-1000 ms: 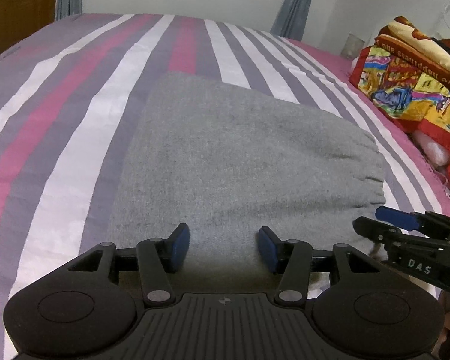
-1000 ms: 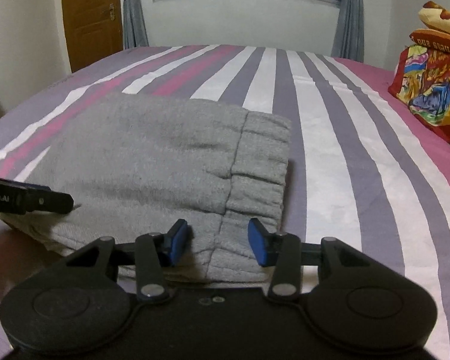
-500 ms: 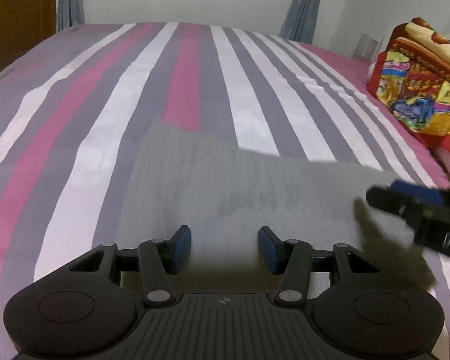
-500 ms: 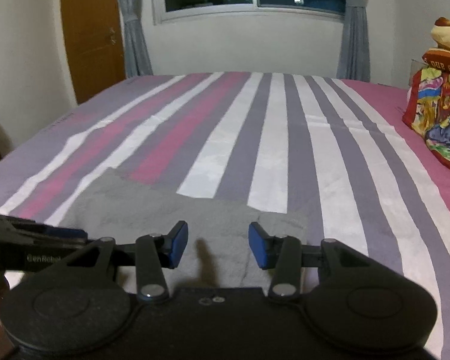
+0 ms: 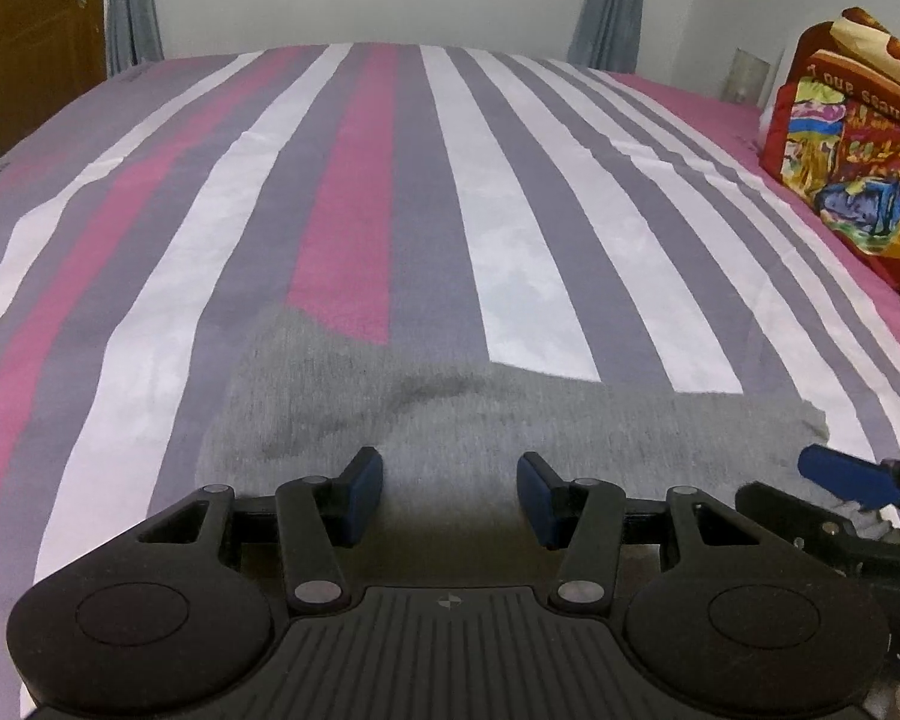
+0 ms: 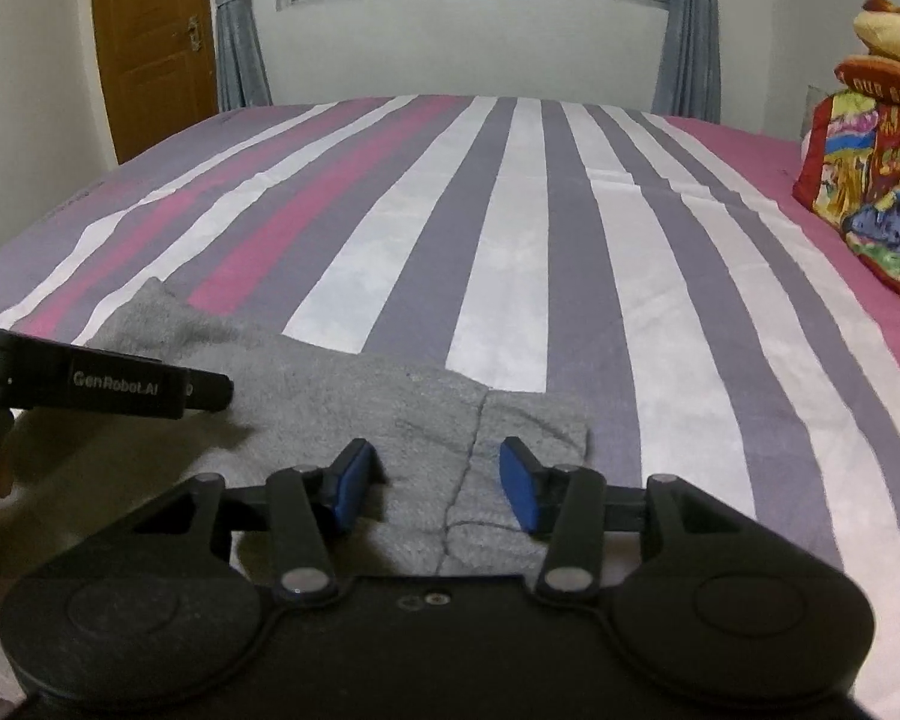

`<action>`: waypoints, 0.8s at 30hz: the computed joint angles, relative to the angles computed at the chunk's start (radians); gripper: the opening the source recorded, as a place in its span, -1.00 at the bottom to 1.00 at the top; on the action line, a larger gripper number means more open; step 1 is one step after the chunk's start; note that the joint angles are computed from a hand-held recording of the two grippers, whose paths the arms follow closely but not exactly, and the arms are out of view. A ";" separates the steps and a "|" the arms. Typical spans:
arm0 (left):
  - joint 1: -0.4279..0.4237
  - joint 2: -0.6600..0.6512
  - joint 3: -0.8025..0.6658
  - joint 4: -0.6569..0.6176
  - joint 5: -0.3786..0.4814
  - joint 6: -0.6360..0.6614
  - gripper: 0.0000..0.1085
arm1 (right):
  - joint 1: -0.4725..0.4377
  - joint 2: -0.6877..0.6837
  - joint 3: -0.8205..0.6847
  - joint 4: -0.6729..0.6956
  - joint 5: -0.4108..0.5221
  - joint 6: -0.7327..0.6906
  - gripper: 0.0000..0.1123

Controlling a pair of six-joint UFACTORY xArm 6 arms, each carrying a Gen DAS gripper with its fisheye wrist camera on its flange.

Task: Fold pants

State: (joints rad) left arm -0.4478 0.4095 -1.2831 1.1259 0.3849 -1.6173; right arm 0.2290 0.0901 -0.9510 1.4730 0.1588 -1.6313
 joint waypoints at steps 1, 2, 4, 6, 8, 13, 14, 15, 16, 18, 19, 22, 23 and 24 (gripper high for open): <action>-0.003 -0.011 0.012 0.004 0.001 -0.011 -0.06 | 0.003 -0.005 0.003 -0.004 -0.005 -0.003 -0.17; -0.004 -0.017 0.018 0.003 0.000 -0.017 -0.06 | 0.006 -0.018 0.013 -0.007 -0.008 -0.003 -0.17; -0.010 -0.037 0.041 0.016 0.002 -0.038 -0.06 | -0.001 -0.042 0.027 0.001 0.006 0.005 -0.17; -0.020 -0.057 0.065 0.033 0.005 -0.063 -0.06 | -0.016 -0.070 0.043 0.015 0.031 0.025 -0.17; -0.034 -0.074 0.085 0.050 0.019 -0.083 -0.06 | -0.031 -0.110 0.067 0.033 0.064 0.037 -0.17; -0.065 -0.120 0.141 0.058 0.046 -0.103 -0.06 | -0.037 -0.189 0.139 0.070 0.082 -0.034 -0.16; -0.073 -0.130 0.155 0.062 0.052 -0.103 -0.06 | -0.034 -0.193 0.153 0.058 0.074 -0.033 -0.16; -0.084 -0.143 0.171 0.074 0.062 -0.105 -0.06 | -0.033 -0.198 0.168 0.059 0.066 -0.047 -0.16; -0.093 -0.153 0.186 0.086 0.066 -0.115 -0.06 | -0.032 -0.200 0.181 0.067 0.057 -0.068 -0.15; -0.109 -0.177 0.219 0.103 0.070 -0.142 -0.06 | -0.029 -0.201 0.205 0.071 0.039 -0.101 -0.15; -0.118 -0.187 0.232 0.107 0.076 -0.149 -0.06 | -0.025 -0.205 0.212 0.115 0.030 -0.162 -0.15; -0.149 -0.221 0.270 0.119 0.102 -0.172 -0.06 | -0.017 -0.220 0.230 0.143 0.015 -0.213 -0.13; -0.156 -0.233 0.284 0.122 0.104 -0.183 -0.06 | -0.021 -0.232 0.238 0.121 0.023 -0.178 -0.13; -0.163 -0.247 0.301 0.128 0.101 -0.195 -0.06 | -0.030 -0.247 0.247 0.092 0.038 -0.128 -0.13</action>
State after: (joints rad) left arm -0.6105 0.1621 -0.9825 1.2543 0.4862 -1.8126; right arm 0.1988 -0.1565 -0.7036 1.5651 0.1968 -1.7597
